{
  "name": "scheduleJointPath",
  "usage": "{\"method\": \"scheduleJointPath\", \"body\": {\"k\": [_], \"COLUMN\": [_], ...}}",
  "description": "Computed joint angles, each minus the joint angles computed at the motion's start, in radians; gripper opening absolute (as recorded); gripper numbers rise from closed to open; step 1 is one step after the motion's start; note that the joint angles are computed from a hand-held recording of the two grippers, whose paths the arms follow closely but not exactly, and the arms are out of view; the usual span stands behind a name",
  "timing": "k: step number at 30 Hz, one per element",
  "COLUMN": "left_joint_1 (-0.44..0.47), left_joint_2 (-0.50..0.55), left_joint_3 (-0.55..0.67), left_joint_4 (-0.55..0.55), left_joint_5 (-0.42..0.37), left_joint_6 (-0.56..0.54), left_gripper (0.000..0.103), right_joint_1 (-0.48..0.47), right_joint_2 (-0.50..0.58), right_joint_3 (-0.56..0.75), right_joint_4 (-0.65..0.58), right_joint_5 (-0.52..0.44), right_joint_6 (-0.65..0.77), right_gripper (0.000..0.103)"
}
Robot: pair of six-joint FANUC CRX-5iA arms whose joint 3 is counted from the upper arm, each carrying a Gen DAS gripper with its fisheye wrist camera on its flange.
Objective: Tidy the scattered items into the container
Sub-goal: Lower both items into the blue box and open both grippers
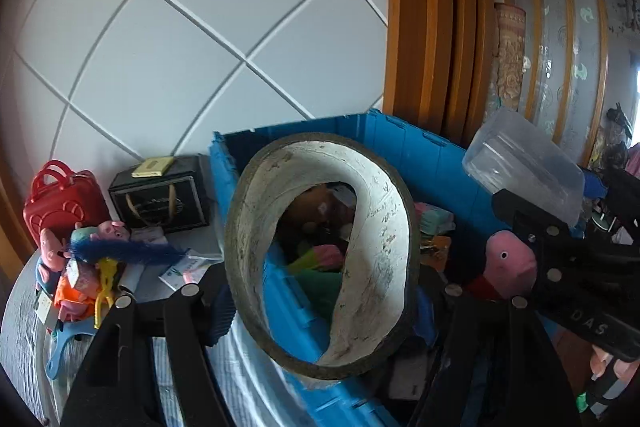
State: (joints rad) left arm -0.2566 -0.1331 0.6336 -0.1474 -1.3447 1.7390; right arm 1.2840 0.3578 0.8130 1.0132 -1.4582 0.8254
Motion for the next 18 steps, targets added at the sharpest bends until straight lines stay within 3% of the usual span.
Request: {"method": "scheduleJointPath", "body": {"k": [4, 7, 12, 18], "left_joint_1": [-0.092, -0.069, -0.102, -0.125], "left_joint_2": [0.230, 0.328, 0.418, 0.437], "left_joint_3": [0.315, 0.449, 0.568, 0.571], "left_joint_4": [-0.062, 0.033, 0.019, -0.022], "left_joint_5": [-0.261, -0.384, -0.496, -0.511], "left_joint_6": [0.001, 0.025, 0.028, 0.057], "left_gripper": [0.069, 0.069, 0.069, 0.069], "right_joint_1": [-0.109, -0.161, -0.214, -0.235], "right_joint_2": [-0.004, 0.003, 0.033, 0.041], "right_joint_3": [0.036, 0.066, 0.144, 0.154], "right_joint_4": [-0.143, -0.236, -0.353, -0.379], "right_joint_5": [-0.041, -0.087, -0.146, -0.134], "right_joint_6": [0.101, 0.146, 0.239, 0.270], "right_gripper": [0.069, 0.069, 0.069, 0.069]}}
